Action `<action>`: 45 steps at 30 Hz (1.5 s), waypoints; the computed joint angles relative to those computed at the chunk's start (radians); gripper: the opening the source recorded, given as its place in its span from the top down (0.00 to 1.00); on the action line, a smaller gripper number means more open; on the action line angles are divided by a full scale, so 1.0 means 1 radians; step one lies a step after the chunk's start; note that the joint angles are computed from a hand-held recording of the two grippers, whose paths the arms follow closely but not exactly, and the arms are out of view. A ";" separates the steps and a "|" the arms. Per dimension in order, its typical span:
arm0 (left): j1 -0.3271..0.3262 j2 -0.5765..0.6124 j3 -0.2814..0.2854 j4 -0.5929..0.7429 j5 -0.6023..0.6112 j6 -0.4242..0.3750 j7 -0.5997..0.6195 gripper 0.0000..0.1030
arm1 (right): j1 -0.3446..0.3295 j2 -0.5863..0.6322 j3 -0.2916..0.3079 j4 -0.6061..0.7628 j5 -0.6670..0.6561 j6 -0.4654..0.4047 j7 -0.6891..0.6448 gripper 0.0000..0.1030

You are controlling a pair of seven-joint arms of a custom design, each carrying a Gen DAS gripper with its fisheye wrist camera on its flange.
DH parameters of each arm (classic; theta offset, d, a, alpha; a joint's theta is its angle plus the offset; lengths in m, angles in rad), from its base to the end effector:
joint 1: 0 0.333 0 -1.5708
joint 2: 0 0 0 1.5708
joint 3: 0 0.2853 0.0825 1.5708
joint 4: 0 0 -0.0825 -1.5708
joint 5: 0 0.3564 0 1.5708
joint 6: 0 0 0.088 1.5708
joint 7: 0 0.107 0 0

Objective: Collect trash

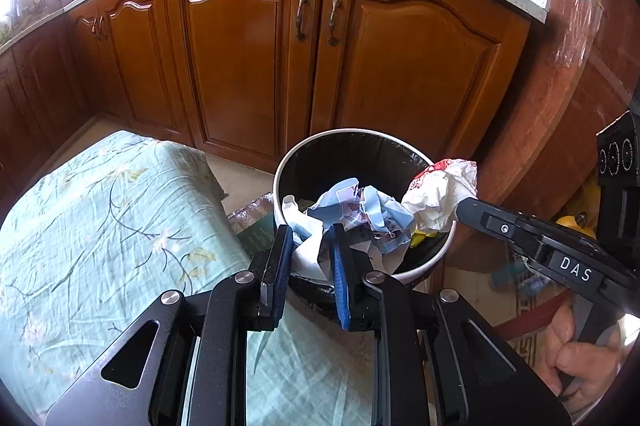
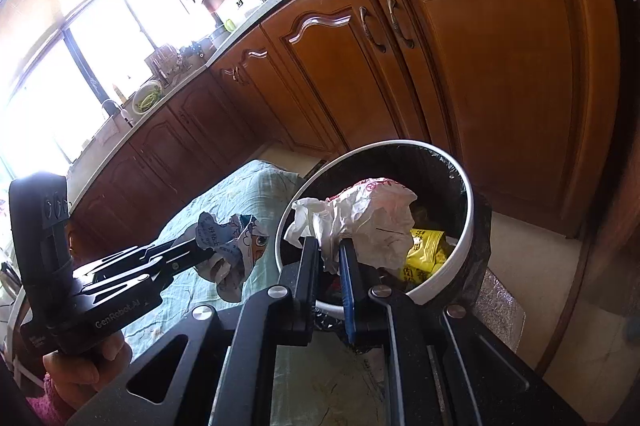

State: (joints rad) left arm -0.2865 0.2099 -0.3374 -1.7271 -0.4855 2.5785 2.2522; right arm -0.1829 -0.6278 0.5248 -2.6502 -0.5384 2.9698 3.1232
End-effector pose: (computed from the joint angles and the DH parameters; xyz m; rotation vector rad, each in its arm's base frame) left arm 0.5292 -0.3501 0.5156 -0.8537 2.6476 -1.1063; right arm 0.3680 0.1829 0.4868 -0.9804 2.0048 -0.5926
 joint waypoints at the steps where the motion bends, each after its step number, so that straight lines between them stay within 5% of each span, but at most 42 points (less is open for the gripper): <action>1: -0.010 0.013 0.003 0.014 0.021 0.000 -0.020 0.83 | -0.002 0.004 -0.005 0.000 -0.001 0.002 -0.004 0.90; 15: -0.076 0.164 0.001 0.190 0.237 -0.032 -0.210 0.83 | 0.006 0.048 -0.059 -0.008 0.009 0.008 -0.040 0.90; 27: -0.075 0.203 -0.006 0.231 0.269 -0.060 -0.244 0.82 | 0.027 0.089 -0.093 0.017 0.016 -0.003 -0.075 0.87; 31: -0.072 0.211 -0.008 0.240 0.271 -0.066 -0.247 0.79 | 0.027 0.089 -0.098 0.010 0.015 0.009 -0.062 0.84; 36: -0.057 0.196 -0.019 0.222 0.243 -0.060 -0.232 0.66 | 0.023 0.080 -0.106 -0.011 0.038 0.045 -0.060 0.62; 45: -0.011 0.119 -0.028 0.124 0.152 -0.020 -0.175 0.54 | -0.005 0.045 -0.051 -0.018 0.069 0.047 -0.047 0.61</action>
State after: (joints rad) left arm -0.2975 0.3293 -0.3650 -1.6030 -0.3335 2.5580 2.0770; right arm -0.1875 -0.5826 0.4735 -2.6678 -0.4697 3.0166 3.0767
